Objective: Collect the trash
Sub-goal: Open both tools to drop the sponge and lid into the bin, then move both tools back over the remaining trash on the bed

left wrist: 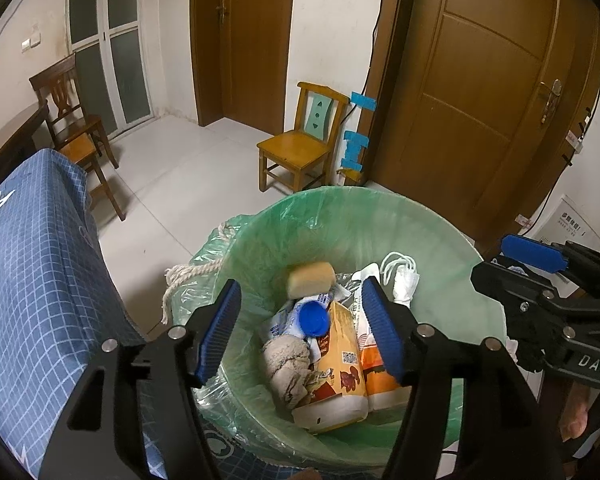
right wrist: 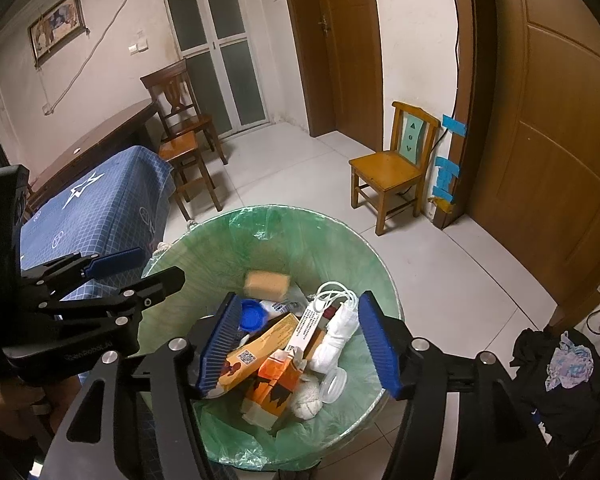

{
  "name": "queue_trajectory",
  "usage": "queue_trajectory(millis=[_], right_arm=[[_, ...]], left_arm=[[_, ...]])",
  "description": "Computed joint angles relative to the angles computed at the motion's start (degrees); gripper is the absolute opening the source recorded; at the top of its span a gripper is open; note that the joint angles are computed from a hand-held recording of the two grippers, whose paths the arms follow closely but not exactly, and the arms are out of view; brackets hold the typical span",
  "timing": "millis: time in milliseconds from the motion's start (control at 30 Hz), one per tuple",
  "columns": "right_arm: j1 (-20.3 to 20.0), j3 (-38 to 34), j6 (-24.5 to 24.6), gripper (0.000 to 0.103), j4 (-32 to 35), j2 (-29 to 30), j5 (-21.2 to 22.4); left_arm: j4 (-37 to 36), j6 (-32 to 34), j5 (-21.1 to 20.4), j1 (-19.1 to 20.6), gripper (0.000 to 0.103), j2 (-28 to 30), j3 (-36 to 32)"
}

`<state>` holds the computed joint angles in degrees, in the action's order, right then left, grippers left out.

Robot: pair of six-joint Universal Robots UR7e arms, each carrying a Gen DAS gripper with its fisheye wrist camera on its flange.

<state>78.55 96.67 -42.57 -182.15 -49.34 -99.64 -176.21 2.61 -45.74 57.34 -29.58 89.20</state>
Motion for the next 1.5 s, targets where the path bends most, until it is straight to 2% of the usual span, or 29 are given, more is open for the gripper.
queue_trajectory(millis=[433,633,667,900,1067,1133,1200,1300,1400,1500], right_arm=[[-0.5,2.9,0.8,0.072,-1.7,-2.9,2.9],[0.2,8.6,-0.4,0.075,-4.5,-6.0,8.1],[0.7,9.8,-1.0,0.076,-4.8,-6.3,8.8],[4.5,14.6,-3.7,0.077,-3.1,-5.7,11.7],[8.3,15.8,-4.1,0.077,-2.2,-2.3,11.4],[9.8,16.2,-4.1,0.077,-2.1,-0.9,11.2],[11.3,16.4,-3.8,0.077,-1.3,0.6,11.2],[13.9,17.0,-3.4,0.077,-0.9,2.9,11.0],[16.1,17.4,-3.7,0.077,0.1,4.6,10.9],[18.3,17.4,-3.5,0.077,1.2,6.5,10.9]], left_arm=[[-1.9,-0.1,0.8,-0.7,0.060,-2.7,4.1],[-5.5,-0.7,2.5,-1.9,0.063,-8.0,11.5],[-6.7,-0.9,3.1,-2.0,0.066,-9.6,13.6],[-10.9,-5.3,7.8,-2.8,0.068,-21.3,27.1],[-11.1,-8.7,11.9,-3.4,0.071,-31.4,37.3],[-9.2,-11.1,12.7,-3.3,0.071,-36.9,41.5],[-7.5,-13.0,15.8,-3.5,0.071,-42.4,45.6],[-3.5,-16.4,18.2,-2.9,0.073,-50.8,49.8],[3.4,-21.7,19.9,-0.6,0.073,-61.7,53.0],[8.4,-25.0,19.7,2.3,0.073,-69.1,54.0]])
